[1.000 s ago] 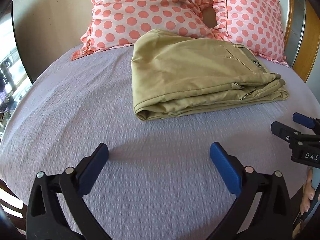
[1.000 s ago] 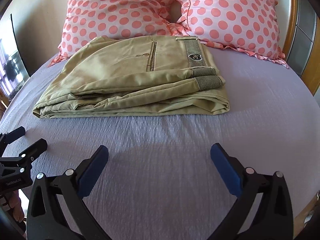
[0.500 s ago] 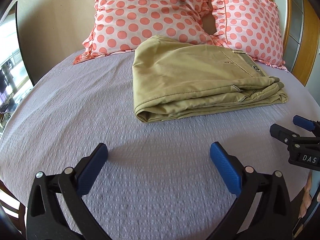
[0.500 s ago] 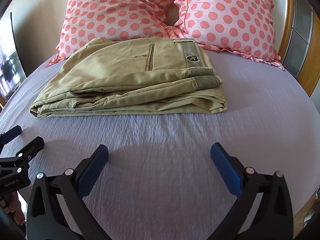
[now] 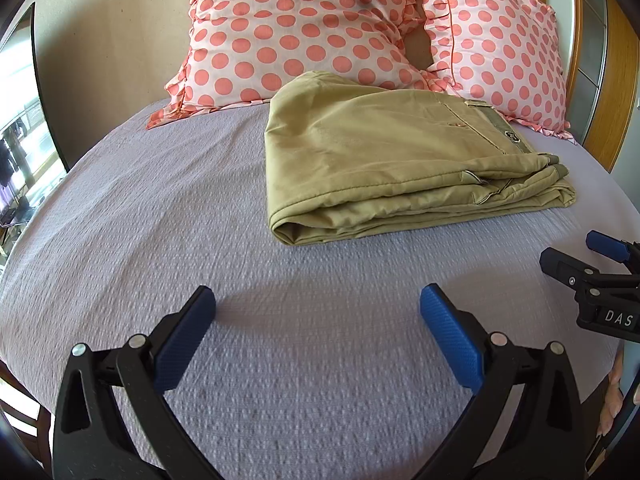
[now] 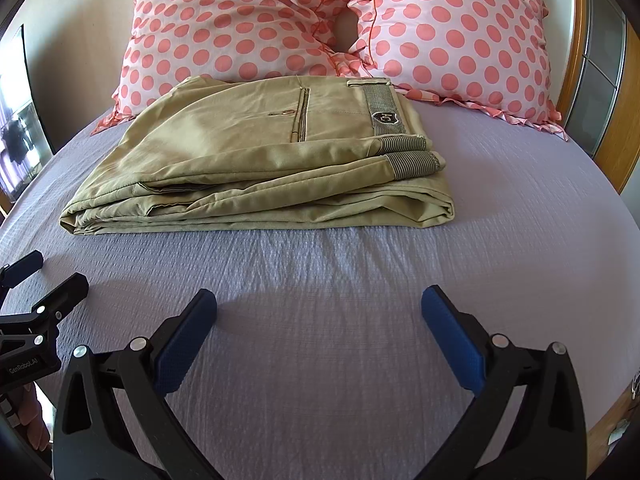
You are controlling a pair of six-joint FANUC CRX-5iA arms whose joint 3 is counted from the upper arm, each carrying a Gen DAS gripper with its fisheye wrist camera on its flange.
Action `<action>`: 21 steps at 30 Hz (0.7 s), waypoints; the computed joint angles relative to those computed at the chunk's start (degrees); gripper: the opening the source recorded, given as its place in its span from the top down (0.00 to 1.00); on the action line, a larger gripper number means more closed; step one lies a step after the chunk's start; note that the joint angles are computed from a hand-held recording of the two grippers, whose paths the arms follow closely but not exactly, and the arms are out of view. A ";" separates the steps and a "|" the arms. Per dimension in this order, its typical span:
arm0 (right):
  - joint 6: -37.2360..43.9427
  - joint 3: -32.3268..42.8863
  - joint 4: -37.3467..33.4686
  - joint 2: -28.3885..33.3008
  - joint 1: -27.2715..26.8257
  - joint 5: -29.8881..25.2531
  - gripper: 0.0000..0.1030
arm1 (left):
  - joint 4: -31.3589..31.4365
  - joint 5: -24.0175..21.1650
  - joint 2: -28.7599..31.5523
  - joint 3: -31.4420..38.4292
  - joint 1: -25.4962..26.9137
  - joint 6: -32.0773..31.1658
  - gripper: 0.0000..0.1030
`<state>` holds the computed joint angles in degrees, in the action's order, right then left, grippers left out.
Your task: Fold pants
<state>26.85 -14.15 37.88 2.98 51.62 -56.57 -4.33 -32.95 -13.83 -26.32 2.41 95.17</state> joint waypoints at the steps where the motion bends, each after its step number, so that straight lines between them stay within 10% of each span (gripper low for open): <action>1: 0.02 0.06 0.00 0.03 0.00 -0.02 0.01 | -0.01 -0.03 0.01 0.03 -0.01 0.02 0.02; 21: -0.15 -0.07 0.10 0.01 0.02 0.02 0.01 | 0.21 -1.10 0.55 0.71 0.01 0.07 0.02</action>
<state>26.69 -14.22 37.97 2.99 51.64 -56.55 -4.11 -34.06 -13.29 -25.60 2.42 95.24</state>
